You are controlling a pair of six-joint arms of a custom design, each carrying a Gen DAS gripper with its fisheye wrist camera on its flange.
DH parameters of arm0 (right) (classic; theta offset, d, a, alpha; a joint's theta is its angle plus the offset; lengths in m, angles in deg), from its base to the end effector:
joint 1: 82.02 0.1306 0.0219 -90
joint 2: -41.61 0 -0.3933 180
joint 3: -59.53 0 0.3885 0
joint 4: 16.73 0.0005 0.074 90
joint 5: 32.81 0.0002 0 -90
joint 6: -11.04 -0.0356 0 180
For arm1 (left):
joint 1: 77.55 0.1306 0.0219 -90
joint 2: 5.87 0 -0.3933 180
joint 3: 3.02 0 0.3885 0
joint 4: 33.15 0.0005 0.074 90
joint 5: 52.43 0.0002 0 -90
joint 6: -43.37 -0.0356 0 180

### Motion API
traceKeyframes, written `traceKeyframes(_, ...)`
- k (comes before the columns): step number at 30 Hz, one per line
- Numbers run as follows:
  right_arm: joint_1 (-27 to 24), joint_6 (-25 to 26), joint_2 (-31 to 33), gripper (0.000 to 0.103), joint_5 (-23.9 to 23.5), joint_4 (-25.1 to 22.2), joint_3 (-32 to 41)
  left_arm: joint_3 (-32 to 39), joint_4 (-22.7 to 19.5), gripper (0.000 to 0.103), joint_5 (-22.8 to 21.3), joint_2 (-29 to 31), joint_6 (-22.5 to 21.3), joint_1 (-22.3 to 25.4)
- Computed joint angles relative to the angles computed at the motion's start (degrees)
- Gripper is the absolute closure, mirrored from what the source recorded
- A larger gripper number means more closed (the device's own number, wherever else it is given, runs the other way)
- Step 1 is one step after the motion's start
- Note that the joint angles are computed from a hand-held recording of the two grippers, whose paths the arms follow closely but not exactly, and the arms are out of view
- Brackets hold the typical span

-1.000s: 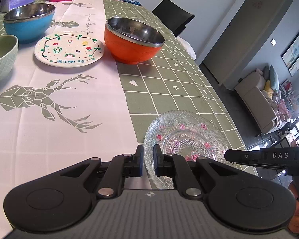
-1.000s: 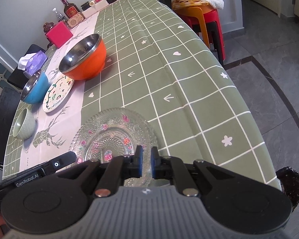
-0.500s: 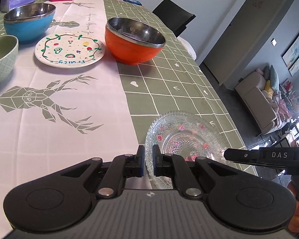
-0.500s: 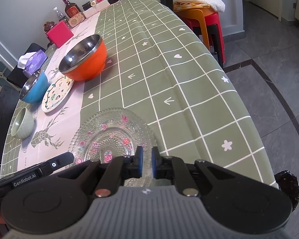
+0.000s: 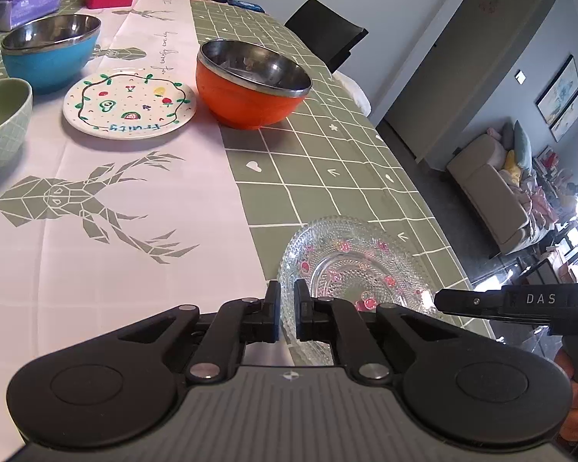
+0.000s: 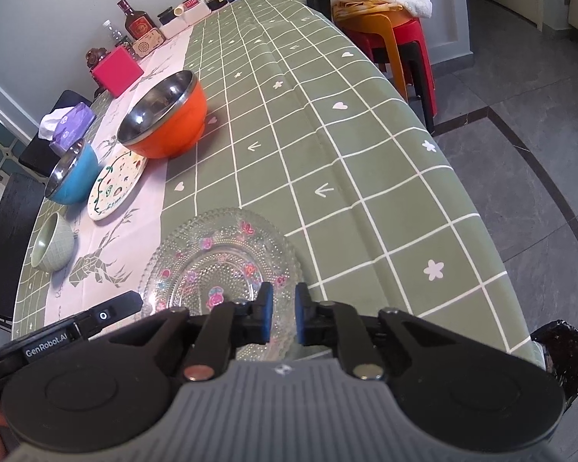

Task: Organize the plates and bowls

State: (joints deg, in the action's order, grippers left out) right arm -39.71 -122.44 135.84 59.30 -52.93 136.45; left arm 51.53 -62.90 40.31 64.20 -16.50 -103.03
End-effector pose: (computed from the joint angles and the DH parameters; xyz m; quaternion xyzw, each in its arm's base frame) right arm 0.3612 0.3264 0.3190 0.0155 0.9495 0.2003 0.2412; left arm 0.3052 -0.1479 0.3184 -0.0284 0.9241 -0.1970 0.3262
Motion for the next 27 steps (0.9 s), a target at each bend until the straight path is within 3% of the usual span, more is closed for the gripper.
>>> traceKeyframes(6,0.2,1.0,0.9,0.102,1.2,-1.5,0.9,0.5,-0.3,0.099,-0.4,0.7,-0.7,0.0)
traceKeyframes(12,0.4,1.2,0.1,0.101,2.3,-0.7,0.4,0.2,-0.6,0.096,-1.1,-0.2,-2.0,-0.1)
traceKeyframes(15,0.8,2.0,-1.0,0.097,4.5,1.2,-0.3,0.9,-2.4,0.092,-2.5,-0.9,-6.2,-0.2)
traceKeyframes(19,1.4,4.2,-1.1,0.097,3.6,4.1,-0.3,2.5,-6.0,0.092,-5.6,-1.7,-13.1,0.9)
traceKeyframes(27,4.2,10.2,2.6,0.097,4.3,6.9,3.6,6.4,-11.2,0.091,-7.7,-2.2,-24.2,9.1)
